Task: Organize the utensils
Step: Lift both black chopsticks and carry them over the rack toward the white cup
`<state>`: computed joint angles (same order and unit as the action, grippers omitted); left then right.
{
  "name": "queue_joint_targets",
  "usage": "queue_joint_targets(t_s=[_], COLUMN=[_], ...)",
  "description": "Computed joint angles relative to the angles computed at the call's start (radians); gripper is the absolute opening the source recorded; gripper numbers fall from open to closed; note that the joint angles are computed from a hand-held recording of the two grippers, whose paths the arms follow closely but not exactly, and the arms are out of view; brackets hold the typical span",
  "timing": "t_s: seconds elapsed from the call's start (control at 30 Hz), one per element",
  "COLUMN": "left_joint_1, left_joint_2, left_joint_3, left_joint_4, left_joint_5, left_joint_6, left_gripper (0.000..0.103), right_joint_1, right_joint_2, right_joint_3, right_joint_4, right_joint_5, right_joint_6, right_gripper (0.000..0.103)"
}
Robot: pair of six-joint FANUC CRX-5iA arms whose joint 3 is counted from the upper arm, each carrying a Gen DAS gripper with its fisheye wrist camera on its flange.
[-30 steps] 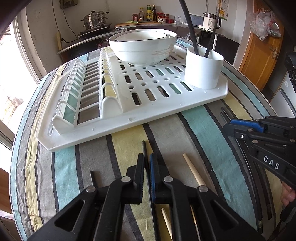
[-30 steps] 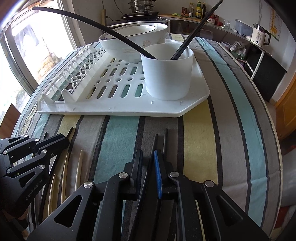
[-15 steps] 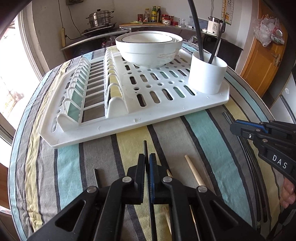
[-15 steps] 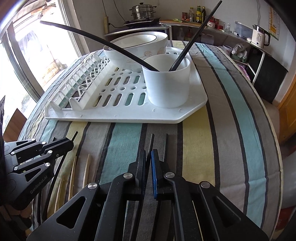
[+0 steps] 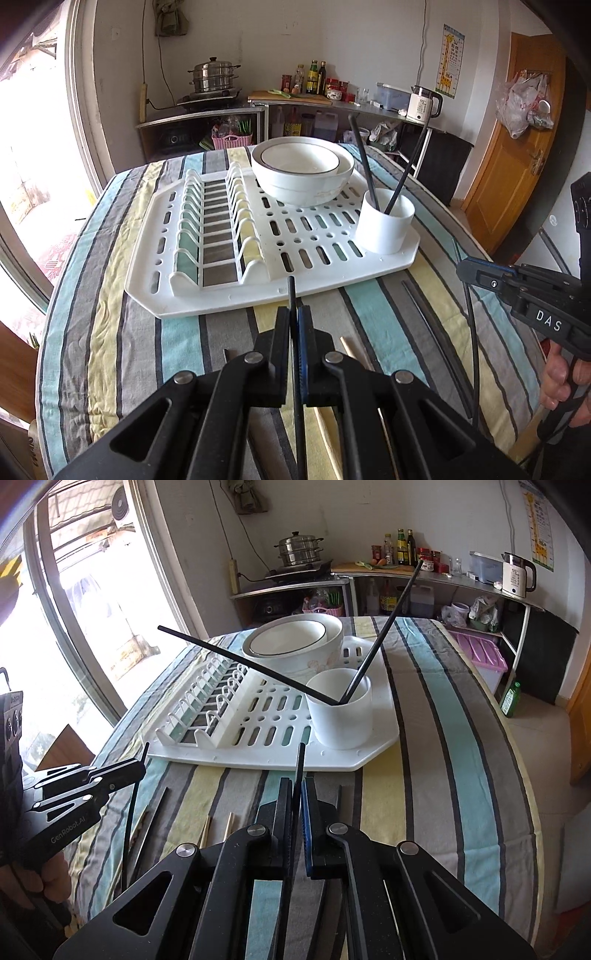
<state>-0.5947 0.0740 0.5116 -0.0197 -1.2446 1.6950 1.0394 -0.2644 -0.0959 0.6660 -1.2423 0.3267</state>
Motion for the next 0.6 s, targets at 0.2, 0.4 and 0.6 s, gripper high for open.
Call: queue_joint_targets(t_s=[0.2, 0.4, 0.6], left_joint_1=[0.004, 0.001, -0.002], left_joint_2=[-0.060, -0.119, -0.182], left_joint_3=[-0.014, -0.037, -0.089], left_joint_4=[0.010, 0.004, 0.002], left_joint_5=[0.048, 0.096, 0.143], left_joint_6=[0.000, 0.011, 0.028], left_gripper=[0.005, 0.005, 0.004], right_joint_1=[0.058, 0.120, 0.181], right_joint_2=[-0.044, -0.080, -0.117], right_joint_3=[-0.024, -0.055, -0.094], right_joint_4=[0.091, 0.175, 0.242], right_joint_5=[0.001, -0.008, -0.027], right_joint_6=[-0.045, -0.095, -0.138], right_gripper=[0.004, 0.004, 0.004])
